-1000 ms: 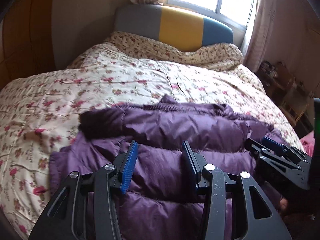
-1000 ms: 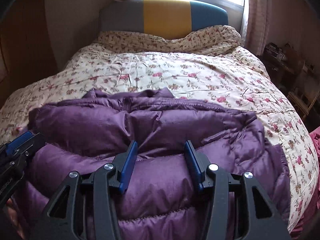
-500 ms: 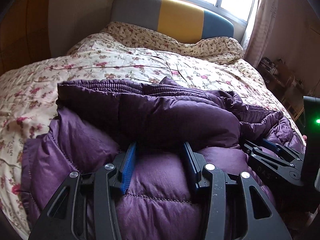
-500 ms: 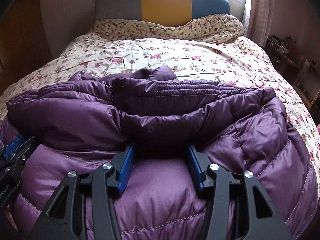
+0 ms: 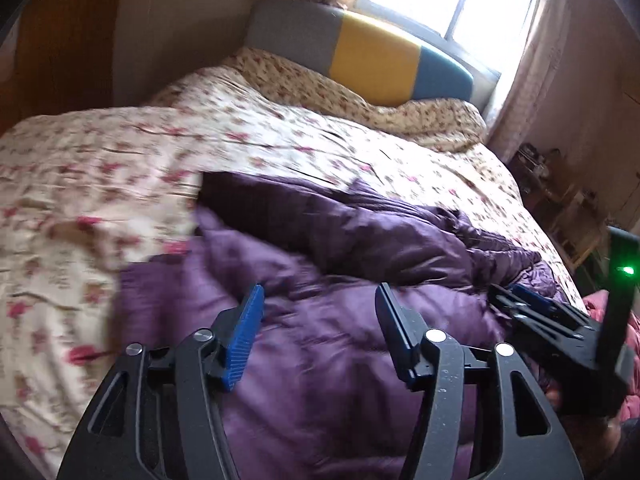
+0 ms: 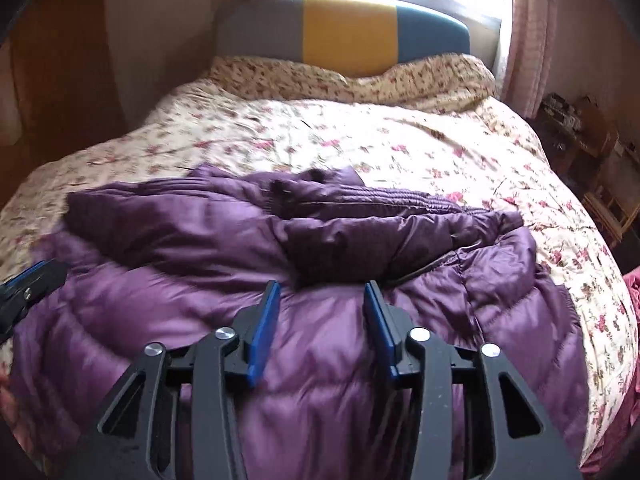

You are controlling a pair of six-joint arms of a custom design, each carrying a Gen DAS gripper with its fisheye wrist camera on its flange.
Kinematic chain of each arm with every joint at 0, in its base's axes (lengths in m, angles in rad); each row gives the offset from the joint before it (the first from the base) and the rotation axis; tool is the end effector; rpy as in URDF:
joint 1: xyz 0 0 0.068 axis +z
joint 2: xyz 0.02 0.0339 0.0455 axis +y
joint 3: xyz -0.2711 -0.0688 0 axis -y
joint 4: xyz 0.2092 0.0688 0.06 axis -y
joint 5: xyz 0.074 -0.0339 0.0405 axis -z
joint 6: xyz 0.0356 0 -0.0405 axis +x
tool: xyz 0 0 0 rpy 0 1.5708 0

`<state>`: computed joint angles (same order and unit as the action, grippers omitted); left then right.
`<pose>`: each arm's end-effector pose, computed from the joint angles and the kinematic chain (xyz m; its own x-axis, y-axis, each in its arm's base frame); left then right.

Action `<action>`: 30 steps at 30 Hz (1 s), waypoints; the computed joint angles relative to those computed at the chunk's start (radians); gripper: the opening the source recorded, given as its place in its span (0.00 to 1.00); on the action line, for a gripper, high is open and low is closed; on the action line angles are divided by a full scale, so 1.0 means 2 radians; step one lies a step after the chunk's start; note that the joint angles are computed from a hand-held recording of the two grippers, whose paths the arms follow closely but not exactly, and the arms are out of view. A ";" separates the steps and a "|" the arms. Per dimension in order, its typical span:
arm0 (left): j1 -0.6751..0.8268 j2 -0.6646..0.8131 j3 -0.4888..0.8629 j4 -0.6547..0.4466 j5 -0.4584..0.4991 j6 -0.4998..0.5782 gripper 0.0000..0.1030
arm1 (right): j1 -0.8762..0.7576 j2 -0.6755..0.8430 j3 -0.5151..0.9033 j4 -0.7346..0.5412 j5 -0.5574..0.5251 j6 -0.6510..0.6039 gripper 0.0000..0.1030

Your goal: Fold large clothes

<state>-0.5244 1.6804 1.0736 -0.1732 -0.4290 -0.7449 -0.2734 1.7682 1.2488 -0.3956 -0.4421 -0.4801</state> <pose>0.2942 -0.1531 0.2382 -0.5827 -0.3751 -0.7209 -0.2661 0.9263 -0.2669 0.3404 -0.0796 0.2434 -0.6736 -0.2447 -0.6975 -0.3588 0.9332 0.0191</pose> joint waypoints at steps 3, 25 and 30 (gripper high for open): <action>0.010 -0.043 -0.038 -0.008 -0.006 -0.008 0.56 | -0.018 -0.037 -0.017 -0.031 -0.029 -0.019 0.30; 0.105 -0.190 -0.297 0.174 0.211 -0.114 0.69 | -0.069 -0.087 -0.108 -0.067 -0.029 -0.120 0.15; 0.124 -0.186 -0.322 0.232 0.251 -0.138 0.69 | -0.058 -0.086 -0.125 -0.043 -0.012 -0.121 0.15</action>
